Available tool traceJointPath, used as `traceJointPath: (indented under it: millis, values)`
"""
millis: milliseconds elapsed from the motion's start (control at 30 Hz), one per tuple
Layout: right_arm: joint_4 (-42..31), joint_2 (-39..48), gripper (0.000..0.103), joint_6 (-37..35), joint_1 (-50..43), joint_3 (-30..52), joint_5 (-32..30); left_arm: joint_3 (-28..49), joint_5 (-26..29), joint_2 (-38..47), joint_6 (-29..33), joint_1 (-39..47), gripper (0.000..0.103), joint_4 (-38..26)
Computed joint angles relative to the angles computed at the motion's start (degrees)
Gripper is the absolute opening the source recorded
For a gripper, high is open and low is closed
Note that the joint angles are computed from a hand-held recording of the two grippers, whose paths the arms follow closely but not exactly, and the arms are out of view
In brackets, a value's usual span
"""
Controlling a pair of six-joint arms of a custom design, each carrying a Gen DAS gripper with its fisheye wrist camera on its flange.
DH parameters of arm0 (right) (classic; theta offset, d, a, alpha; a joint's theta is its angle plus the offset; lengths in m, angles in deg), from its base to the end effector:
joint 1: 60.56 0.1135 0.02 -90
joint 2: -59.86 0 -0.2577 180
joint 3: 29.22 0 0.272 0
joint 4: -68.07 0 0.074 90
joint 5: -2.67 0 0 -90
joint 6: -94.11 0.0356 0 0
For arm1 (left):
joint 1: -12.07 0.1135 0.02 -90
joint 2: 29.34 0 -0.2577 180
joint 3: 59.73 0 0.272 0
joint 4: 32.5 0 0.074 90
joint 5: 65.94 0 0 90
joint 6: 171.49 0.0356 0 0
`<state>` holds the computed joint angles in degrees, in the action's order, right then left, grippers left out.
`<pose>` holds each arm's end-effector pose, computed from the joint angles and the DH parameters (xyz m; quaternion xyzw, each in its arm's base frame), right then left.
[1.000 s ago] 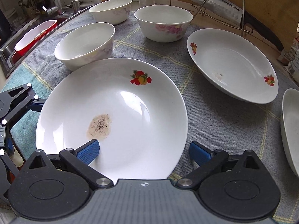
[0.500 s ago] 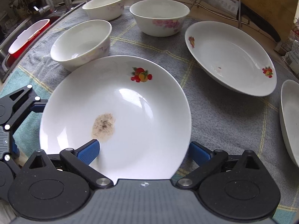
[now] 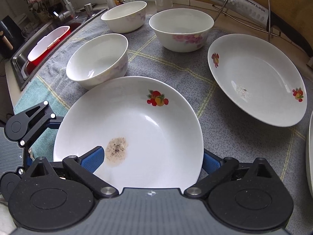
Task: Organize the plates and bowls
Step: 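Lift the stained plate and carry it toward the placed fruit-decal plate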
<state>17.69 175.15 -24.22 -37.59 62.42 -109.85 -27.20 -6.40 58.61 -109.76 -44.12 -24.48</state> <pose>0.3709 0.1720 0.1346 -0.4449 0.8638 0.1868 0.1451 0.1463 -0.1861 0.0700 0.1243 0.8954 -0.0543 0.4240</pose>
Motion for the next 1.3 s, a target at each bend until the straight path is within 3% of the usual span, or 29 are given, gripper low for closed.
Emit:
traceJointPath:
  millis: [200,667,1000,1300]
  values:
    - [-4.1,4.1,0.102,-0.5,-1.5,5.7,-3.1,0.1,-0.3,0.0,0.5,0.0,0.102,-0.3]
    - [-12.0,10.1,0.086,-3.8,-2.6,15.0,-7.2,-0.7,0.0,-1.5,1.4,0.1,0.102,-1.0]
    - [-14.2,11.1,0.085,-5.2,-3.0,16.9,-7.7,-1.7,3.3,-2.8,5.0,2.1,0.102,0.4]
    - [-12.3,9.8,0.085,-4.9,-3.0,14.8,-7.2,-1.8,5.1,-5.8,6.4,3.5,0.102,-2.1]
